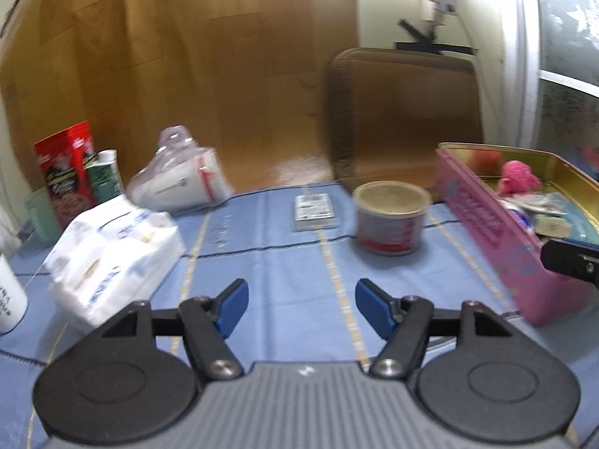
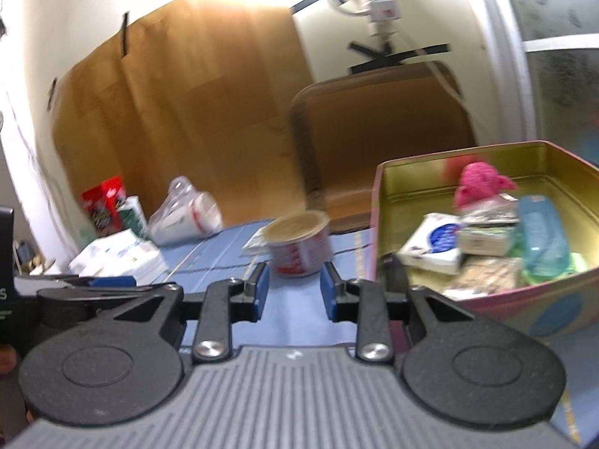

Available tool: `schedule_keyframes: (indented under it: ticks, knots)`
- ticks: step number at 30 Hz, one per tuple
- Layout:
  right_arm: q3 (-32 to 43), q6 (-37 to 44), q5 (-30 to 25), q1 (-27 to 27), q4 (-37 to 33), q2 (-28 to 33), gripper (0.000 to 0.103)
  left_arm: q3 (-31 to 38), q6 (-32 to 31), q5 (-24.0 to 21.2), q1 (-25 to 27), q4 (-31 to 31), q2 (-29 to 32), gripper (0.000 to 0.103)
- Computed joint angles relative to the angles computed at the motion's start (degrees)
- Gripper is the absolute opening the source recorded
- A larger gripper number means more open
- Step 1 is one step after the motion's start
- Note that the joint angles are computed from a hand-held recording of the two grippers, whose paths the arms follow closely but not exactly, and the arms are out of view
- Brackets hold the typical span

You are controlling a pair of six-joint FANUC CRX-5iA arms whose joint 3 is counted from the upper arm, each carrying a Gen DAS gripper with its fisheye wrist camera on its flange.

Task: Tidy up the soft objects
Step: 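Withdraw both tools from the tin box over the table, then reach the right tool down to the white barcode card pack and grasp it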

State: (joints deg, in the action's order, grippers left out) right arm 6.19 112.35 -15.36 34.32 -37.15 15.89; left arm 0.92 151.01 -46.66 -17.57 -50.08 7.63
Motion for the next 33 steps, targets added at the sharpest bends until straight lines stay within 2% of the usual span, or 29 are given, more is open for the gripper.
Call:
schedule_keyframes:
  ticks: [8, 27, 33]
  knots:
    - [3.05, -1.67, -2.86, 3.05, 4.77, 2.84, 0.036, -3.59, 2.74, 0.28, 3.26, -0.51, -1.97, 0.077]
    - [5.77, -12.02, -3.23, 6.55, 16.17, 7.01, 0.038, -4.87, 1.30, 3.53, 8.83, 2.86, -0.27, 0.079]
    - [8.03, -12.50, -3.80, 7.22, 17.82, 9.00, 0.038, -5.12, 1.59, 3.95, 10.03, 3.38, 0.29, 0.079]
